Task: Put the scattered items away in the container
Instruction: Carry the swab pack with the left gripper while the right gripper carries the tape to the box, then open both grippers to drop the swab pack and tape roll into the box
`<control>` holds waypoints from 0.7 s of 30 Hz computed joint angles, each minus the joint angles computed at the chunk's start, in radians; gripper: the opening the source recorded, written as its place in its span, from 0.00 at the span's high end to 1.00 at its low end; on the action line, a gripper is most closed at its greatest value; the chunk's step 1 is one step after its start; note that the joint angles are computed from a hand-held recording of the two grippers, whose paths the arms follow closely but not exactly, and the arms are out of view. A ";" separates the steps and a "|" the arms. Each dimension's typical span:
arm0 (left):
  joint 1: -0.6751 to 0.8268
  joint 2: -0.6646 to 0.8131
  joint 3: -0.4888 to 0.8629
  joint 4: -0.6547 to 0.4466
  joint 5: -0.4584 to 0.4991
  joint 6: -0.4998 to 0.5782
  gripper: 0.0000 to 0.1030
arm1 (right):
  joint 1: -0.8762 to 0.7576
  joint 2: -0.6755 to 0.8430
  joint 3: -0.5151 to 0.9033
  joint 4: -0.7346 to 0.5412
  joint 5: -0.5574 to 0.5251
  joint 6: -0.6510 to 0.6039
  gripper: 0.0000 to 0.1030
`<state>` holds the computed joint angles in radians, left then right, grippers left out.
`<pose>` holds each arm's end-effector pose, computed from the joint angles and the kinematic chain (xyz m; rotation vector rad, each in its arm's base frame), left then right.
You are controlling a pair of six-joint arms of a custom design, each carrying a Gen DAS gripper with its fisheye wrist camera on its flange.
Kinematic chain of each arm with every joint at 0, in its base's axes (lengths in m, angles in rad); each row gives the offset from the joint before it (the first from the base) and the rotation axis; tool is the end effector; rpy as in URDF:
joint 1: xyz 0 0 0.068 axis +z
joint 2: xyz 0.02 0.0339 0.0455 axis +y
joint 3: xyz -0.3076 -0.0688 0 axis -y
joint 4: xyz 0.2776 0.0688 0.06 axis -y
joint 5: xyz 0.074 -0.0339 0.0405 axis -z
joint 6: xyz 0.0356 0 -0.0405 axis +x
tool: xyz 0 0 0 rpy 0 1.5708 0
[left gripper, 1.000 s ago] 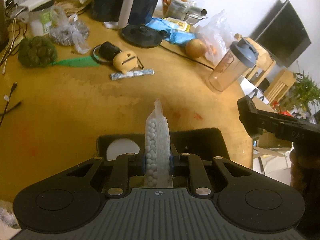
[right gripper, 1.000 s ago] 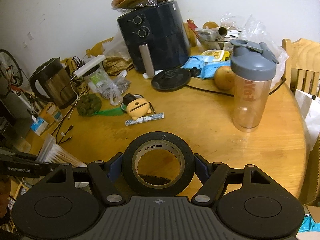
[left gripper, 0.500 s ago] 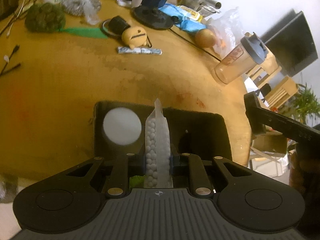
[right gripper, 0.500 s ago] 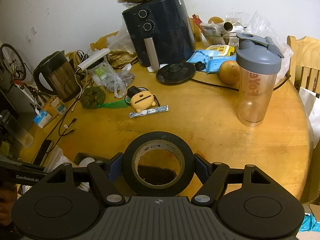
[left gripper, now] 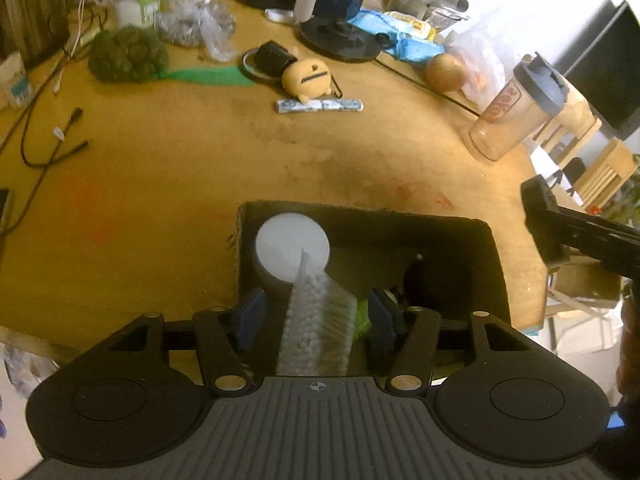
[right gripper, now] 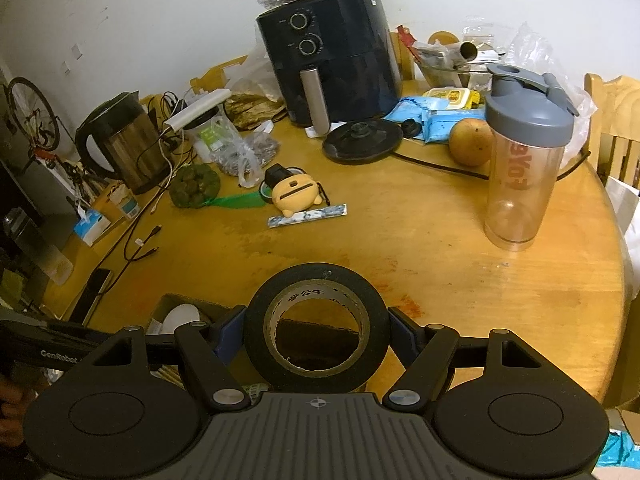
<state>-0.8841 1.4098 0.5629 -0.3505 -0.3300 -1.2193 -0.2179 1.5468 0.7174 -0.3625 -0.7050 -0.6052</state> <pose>0.1603 -0.1773 0.1486 -0.5273 2.6140 -0.2170 0.2801 -0.0384 0.1629 -0.6410 2.3706 0.6380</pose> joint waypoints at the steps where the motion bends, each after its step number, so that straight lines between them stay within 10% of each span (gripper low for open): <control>1: -0.008 0.000 0.007 -0.013 -0.012 0.000 0.45 | 0.003 -0.002 -0.001 -0.002 0.000 -0.001 0.26; 14: -0.051 -0.018 0.051 -0.118 -0.107 -0.034 0.44 | 0.057 -0.008 -0.011 -0.030 0.016 -0.055 0.26; 21: -0.070 -0.042 0.051 -0.165 -0.151 -0.074 0.28 | 0.115 -0.004 -0.015 -0.047 0.030 -0.078 0.26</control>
